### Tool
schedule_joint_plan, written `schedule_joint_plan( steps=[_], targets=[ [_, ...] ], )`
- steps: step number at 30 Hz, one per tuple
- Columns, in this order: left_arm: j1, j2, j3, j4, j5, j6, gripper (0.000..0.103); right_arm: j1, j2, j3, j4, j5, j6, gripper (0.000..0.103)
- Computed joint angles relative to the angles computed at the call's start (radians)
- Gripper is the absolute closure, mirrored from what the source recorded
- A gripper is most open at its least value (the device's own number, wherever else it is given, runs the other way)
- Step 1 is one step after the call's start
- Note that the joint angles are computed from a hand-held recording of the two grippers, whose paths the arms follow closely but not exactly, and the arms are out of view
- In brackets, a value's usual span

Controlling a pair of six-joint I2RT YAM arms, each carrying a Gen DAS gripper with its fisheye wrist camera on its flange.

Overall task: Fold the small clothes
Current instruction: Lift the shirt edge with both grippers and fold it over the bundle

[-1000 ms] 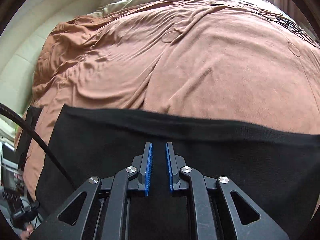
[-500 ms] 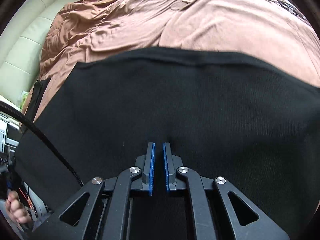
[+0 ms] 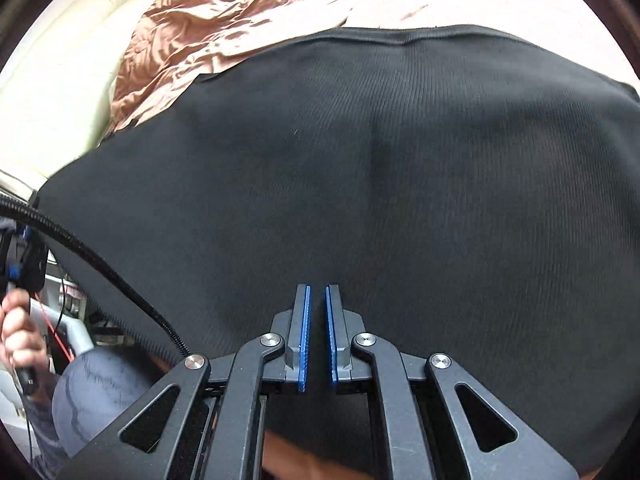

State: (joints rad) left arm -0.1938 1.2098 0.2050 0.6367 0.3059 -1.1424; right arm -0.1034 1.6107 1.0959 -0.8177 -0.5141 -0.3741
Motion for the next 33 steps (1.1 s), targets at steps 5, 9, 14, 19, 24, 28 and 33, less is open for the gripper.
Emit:
schedule_joint_plan(
  steps=[5,9,14,19,24,28,33],
  targets=[
    [-0.010,0.015,0.066,-0.013,0.023,0.003,0.096,-0.030,-0.059,-0.077,-0.002,-0.033,-0.021,0.099],
    [-0.045,0.044,0.161,-0.056,0.019,0.015,0.096,-0.071,-0.104,-0.132,-0.020,-0.067,-0.052,0.099],
    [-0.097,0.096,0.309,-0.148,0.009,0.052,0.096,-0.112,-0.133,-0.170,-0.041,-0.095,-0.083,0.099],
    [-0.154,0.163,0.452,-0.230,-0.007,0.090,0.096,-0.193,-0.172,-0.145,-0.109,-0.159,-0.123,0.099],
    [-0.222,0.231,0.586,-0.299,-0.026,0.124,0.096,-0.311,-0.229,-0.042,-0.210,-0.237,-0.178,0.098],
    [-0.279,0.295,0.689,-0.351,-0.039,0.150,0.096,-0.423,-0.225,0.094,-0.373,-0.316,-0.296,0.086],
    [-0.336,0.386,0.816,-0.413,-0.043,0.178,0.096,-0.588,-0.205,0.252,-0.566,-0.421,-0.478,0.042]
  ],
)
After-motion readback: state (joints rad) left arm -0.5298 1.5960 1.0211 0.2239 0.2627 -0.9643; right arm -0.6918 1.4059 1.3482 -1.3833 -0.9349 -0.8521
